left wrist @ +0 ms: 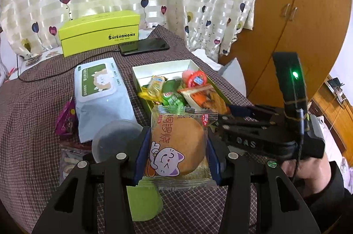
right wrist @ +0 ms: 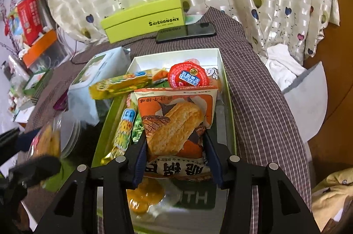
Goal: Organize snacks
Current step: 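Lower the pastry bag and cat-print bun into the box and open both grippers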
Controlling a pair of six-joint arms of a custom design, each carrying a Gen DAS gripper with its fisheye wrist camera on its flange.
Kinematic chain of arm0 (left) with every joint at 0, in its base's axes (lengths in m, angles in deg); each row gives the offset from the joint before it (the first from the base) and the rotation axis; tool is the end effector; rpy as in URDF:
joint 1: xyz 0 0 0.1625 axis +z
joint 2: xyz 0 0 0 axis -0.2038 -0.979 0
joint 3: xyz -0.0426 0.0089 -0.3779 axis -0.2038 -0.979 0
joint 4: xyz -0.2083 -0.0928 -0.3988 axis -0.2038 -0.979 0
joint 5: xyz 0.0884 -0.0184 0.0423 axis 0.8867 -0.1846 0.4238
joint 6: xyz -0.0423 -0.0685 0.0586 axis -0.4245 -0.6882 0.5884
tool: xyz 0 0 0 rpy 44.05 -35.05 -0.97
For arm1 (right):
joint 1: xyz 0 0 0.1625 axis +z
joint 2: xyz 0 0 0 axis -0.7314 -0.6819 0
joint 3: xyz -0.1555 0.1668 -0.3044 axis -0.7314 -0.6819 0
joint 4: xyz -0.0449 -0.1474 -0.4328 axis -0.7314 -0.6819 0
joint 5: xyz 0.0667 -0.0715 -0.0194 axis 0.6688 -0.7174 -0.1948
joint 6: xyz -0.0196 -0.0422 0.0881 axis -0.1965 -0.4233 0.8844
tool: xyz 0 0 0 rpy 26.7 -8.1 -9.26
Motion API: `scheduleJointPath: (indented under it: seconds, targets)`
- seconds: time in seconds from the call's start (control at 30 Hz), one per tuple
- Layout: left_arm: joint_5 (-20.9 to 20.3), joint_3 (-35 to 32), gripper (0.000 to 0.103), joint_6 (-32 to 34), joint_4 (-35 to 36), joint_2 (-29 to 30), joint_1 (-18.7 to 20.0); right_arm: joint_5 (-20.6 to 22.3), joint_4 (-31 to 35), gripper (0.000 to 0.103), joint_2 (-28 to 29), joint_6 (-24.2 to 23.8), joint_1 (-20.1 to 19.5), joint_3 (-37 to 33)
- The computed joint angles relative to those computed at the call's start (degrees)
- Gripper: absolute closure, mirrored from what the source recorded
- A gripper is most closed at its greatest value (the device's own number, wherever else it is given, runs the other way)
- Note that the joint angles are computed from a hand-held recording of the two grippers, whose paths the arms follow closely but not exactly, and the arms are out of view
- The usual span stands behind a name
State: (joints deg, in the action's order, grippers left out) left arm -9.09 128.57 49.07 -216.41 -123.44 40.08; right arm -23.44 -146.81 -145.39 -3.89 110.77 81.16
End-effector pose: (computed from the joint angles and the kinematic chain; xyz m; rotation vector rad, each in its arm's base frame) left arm -0.3879 -0.4337 -0.0714 0.7206 2.5040 -0.7723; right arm -0.0901 -0.4931 0.2783 0.5882 -2.5215 0.8093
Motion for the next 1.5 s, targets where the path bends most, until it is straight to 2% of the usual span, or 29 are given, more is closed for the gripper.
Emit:
scheduleJointPath:
  seconds: [0.23,0.5,0.8,0.97,1.1,1.37,1.5]
  targets:
    - [0.0,-0.5,0.055,0.1,-0.1,0.5,0.3,0.4,2.4,0.055,-3.5,-0.9,-1.1,2.3]
    - [-1.1,-2.0,0.055,0.5,0.3,2.0,1.0,0.4,2.2,0.048,-7.8,-3.3,-2.5,5.8]
    - [-3.1,-4.7,0.055,-0.2,3.3,3.8,2.4,3.5,3.3,0.048,-13.1,-4.3,-4.8,7.8]
    - [-6.2,-6.2,0.054,0.7,3.0,5.4,3.4,3.7,3.7,0.048,-14.4,-4.3,-5.5,8.3]
    - [-5.8,-6.1,0.049,1.4,1.7,5.9,3.2,3.9,4.2,0.048,-14.9,-4.6,-5.7,8.6]
    - [-4.8,-4.0,0.049,1.1,-0.8,4.1,2.8,3.9,6.1,0.048,-16.2,-6.0,-4.6,9.8]
    - [-4.0,-2.8,0.049,0.0,-0.8,2.5,2.7,0.8,3.9,0.057,-14.2,-6.5,-3.0,10.4]
